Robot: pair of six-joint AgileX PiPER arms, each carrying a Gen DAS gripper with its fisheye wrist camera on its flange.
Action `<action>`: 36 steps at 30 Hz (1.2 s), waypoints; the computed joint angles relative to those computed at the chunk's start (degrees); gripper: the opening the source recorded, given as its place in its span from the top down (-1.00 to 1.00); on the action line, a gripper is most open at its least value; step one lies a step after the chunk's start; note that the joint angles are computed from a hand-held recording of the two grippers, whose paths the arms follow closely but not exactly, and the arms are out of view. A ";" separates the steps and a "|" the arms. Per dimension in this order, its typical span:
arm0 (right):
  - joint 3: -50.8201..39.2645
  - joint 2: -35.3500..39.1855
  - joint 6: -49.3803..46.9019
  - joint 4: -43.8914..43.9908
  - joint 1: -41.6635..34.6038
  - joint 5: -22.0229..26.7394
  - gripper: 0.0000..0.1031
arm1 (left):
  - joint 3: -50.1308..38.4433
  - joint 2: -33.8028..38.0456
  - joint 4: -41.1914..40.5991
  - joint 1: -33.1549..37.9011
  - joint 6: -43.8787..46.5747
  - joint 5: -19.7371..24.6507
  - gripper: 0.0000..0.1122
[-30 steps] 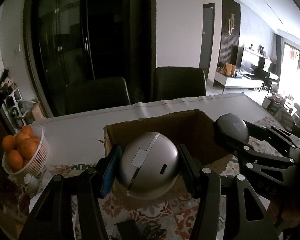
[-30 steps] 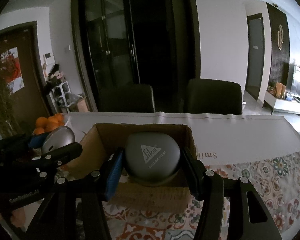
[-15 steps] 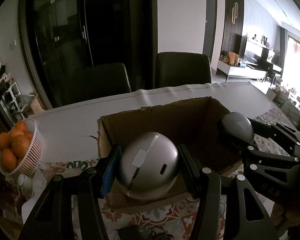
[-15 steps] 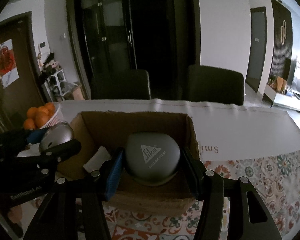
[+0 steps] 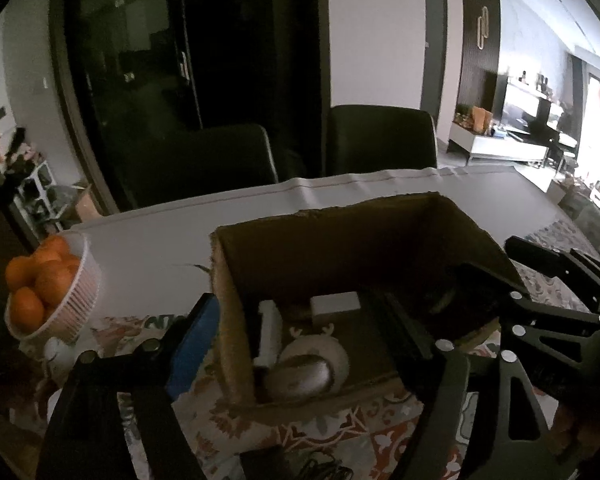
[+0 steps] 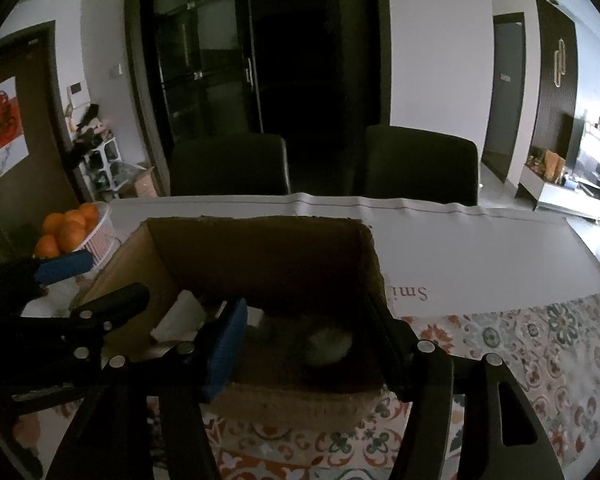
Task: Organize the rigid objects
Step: 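Move both grippers back toward the black device and white figurine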
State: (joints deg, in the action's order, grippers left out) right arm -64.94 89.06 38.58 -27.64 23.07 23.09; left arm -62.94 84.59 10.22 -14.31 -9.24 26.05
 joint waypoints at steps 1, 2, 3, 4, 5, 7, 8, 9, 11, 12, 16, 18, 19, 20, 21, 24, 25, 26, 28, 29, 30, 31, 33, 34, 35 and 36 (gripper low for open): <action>0.45 -0.42 1.29 -1.03 0.22 0.11 -0.24 | 1.16 -1.18 1.41 -0.25 -1.54 -0.44 -0.48; 1.23 -1.16 3.72 -2.96 0.71 0.37 -0.27 | 2.32 -2.36 3.47 -0.61 -3.75 -0.80 -0.50; 1.81 -1.72 5.12 -4.13 1.03 0.45 -0.29 | 3.04 -3.21 5.19 -0.87 -5.50 -0.81 -0.53; 2.85 -2.71 7.27 -5.97 1.62 0.43 -0.30 | 3.63 -4.00 6.52 -1.11 -6.92 -0.59 -0.55; 3.42 -3.40 8.32 -7.00 1.92 0.52 -0.33 | 4.66 -5.18 7.51 -1.44 -8.28 -0.46 -0.56; 4.56 -4.73 11.45 -9.70 3.05 1.36 -0.41 | 6.57 -7.52 6.96 -1.44 -8.19 -0.19 -0.58; 5.79 -5.99 13.65 -11.35 3.78 1.51 -0.47 | 7.50 -8.61 7.56 -1.57 -8.93 0.11 -0.59; 6.57 -6.82 15.44 -12.83 4.36 1.64 -0.51 | 8.50 -9.84 7.76 -1.61 -9.27 0.25 -0.59; 7.76 -8.19 19.81 -16.81 6.28 3.08 -0.54 | 10.15 -12.04 8.85 -2.25 -10.98 0.99 -0.61; 8.55 -9.07 21.92 -18.72 7.41 3.91 -0.55 | 10.87 -13.10 8.61 -2.23 -10.96 1.35 -0.62; 10.77 -11.97 26.49 -22.18 10.82 6.32 -0.59 | 14.19 -17.69 7.58 -2.29 -11.01 1.87 -0.64; 12.06 -13.71 29.25 -24.26 13.00 7.83 -0.61 | 16.13 -20.34 9.19 -2.91 -13.18 2.33 -0.66; 12.45 -14.30 30.29 -25.08 13.82 8.48 -0.62 | 16.86 -21.41 10.14 -3.24 -14.39 2.63 -0.68; 13.01 -15.03 31.87 -26.34 15.14 9.65 -0.65 | 17.54 -22.51 11.24 -3.69 -15.60 3.16 -0.69; 13.64 -15.80 33.55 -27.76 16.68 10.94 -0.66 | 18.34 -23.73 12.56 -4.26 -17.05 3.58 -0.70; 15.18 -17.65 37.25 -31.01 20.48 13.83 -0.68 | 19.89 -26.59 13.41 -5.23 -18.00 4.72 -0.74; 15.77 -18.37 38.65 -31.91 21.80 14.88 -0.69 | 20.44 -27.52 14.16 -5.68 -18.82 5.20 -0.74; 16.18 -18.97 39.40 -32.33 22.65 15.57 -0.69 | 21.03 -28.53 15.75 -6.48 -20.48 5.87 -0.75; 17.04 -20.02 40.90 -33.25 24.57 17.53 -0.70 | 22.06 -30.45 19.97 -8.93 -25.22 7.78 -0.77; 17.48 -20.52 41.64 -33.72 25.57 18.57 -0.71 | 22.68 -31.47 22.92 -10.68 -28.57 8.99 -0.80; 18.34 -21.38 42.58 -34.18 26.81 19.66 -0.71 | 23.27 -32.41 25.88 -12.63 -31.94 10.36 -0.81; 18.82 -21.84 43.16 -34.29 27.51 20.22 -0.72 | 23.80 -33.11 27.95 -14.11 -34.30 11.38 -0.81; 20.06 -22.92 44.18 -34.29 28.52 20.59 -0.72 | 24.59 -34.36 29.90 -16.67 -36.75 13.45 -0.82; 21.05 -23.60 45.63 -34.74 29.41 21.16 -0.72 | 25.08 -35.02 31.09 -18.08 -38.24 14.51 -0.82; 21.76 -24.18 46.17 -34.87 29.75 21.34 -0.72 | 25.74 -35.61 33.35 -20.26 -41.10 16.10 -0.82; 22.55 -24.65 47.04 -35.00 30.61 21.90 -0.72 | 26.50 -36.26 35.42 -22.46 -43.82 17.77 -0.82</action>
State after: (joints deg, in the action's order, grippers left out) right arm -42.39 64.41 85.62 -62.65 53.68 44.99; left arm -36.44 48.33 45.64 -36.78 -53.06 43.82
